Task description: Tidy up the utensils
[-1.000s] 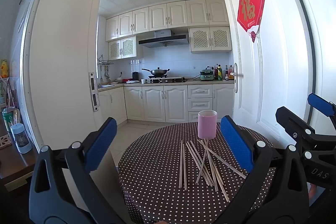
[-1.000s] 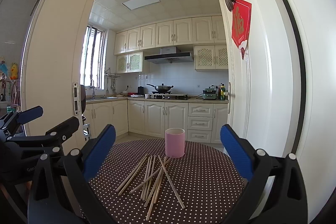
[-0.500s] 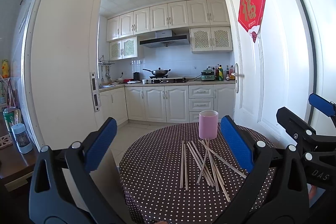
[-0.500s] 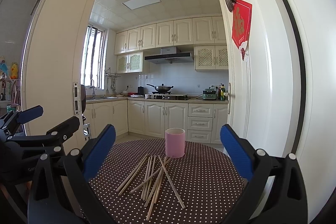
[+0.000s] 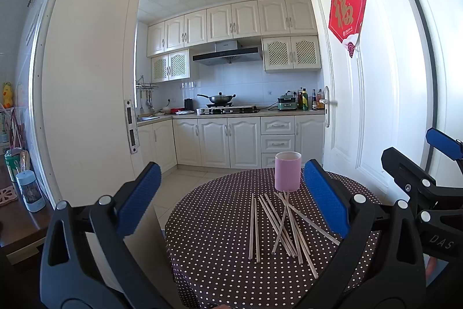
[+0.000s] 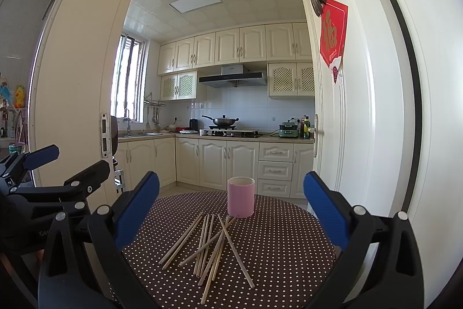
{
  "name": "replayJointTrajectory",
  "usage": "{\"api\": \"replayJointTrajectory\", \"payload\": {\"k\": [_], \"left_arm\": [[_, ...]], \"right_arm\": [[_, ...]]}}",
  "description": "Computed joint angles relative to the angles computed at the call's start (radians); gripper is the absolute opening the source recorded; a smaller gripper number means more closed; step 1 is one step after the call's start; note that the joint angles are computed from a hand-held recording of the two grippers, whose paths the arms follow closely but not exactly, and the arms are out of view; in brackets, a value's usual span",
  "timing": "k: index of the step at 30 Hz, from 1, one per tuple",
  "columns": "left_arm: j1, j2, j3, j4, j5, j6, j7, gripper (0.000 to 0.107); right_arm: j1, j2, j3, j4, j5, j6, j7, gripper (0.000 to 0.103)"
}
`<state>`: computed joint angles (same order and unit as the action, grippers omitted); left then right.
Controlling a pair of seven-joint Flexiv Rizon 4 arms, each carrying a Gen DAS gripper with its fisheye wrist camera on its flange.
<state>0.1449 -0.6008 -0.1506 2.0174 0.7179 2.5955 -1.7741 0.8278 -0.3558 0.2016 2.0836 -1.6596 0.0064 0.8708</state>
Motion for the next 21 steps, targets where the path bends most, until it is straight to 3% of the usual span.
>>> {"api": "replayJointTrajectory", "payload": {"k": [21], "left_arm": [[0.001, 0.005, -0.003, -0.003, 0.003, -0.014, -0.007, 0.097]], "right_arm": [[-0.006, 0.004, 0.0, -0.001, 0.0, 0.01, -0.003, 0.096]]}}
